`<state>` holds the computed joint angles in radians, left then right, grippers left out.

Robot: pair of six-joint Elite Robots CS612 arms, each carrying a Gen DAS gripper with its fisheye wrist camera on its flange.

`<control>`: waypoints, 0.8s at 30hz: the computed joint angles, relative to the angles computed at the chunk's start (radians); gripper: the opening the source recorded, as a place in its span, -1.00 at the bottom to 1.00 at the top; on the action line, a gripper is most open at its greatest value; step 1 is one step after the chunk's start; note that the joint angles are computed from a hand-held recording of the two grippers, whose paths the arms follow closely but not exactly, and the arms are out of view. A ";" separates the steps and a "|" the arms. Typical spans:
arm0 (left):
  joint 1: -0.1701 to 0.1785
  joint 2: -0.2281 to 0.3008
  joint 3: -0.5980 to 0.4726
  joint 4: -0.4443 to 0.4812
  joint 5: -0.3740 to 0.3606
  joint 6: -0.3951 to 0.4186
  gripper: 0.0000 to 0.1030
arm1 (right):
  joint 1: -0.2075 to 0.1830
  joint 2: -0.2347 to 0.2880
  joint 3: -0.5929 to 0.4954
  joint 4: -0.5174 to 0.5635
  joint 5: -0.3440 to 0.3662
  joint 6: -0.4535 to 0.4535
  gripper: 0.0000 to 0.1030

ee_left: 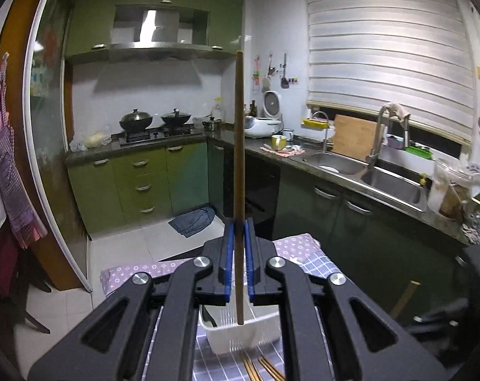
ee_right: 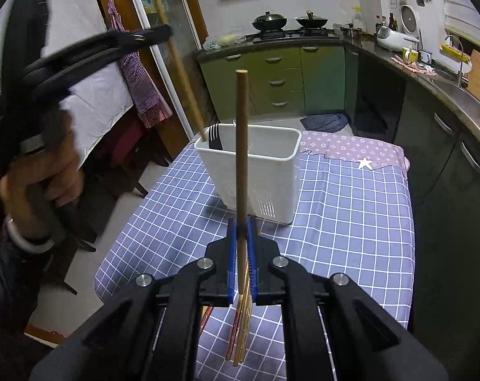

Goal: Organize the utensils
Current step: 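Lift and drop the chopstick into the holder with the left gripper while the right gripper does likewise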

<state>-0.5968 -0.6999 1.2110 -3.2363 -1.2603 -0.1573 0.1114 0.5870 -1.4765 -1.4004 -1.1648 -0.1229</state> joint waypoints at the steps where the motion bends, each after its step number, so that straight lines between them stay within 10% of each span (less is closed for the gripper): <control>1: 0.001 0.012 -0.015 0.007 0.005 -0.005 -0.87 | -0.001 0.001 -0.003 0.000 0.001 0.001 -0.86; 11: 0.010 0.073 -0.073 0.169 -0.012 -0.058 -0.86 | -0.012 -0.006 -0.022 -0.045 0.021 0.023 -0.86; 13: 0.012 0.072 -0.065 0.186 -0.011 -0.061 -0.52 | -0.014 -0.015 -0.015 -0.085 0.027 0.046 -0.86; 24: 0.009 0.003 0.066 0.161 -0.003 -0.079 -0.45 | -0.002 -0.086 0.141 -0.488 -0.026 0.235 -0.86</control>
<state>-0.5880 -0.6973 1.2765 -3.0757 -1.2630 -0.2361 0.1091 0.5005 -1.3355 -1.8883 -1.1909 0.1123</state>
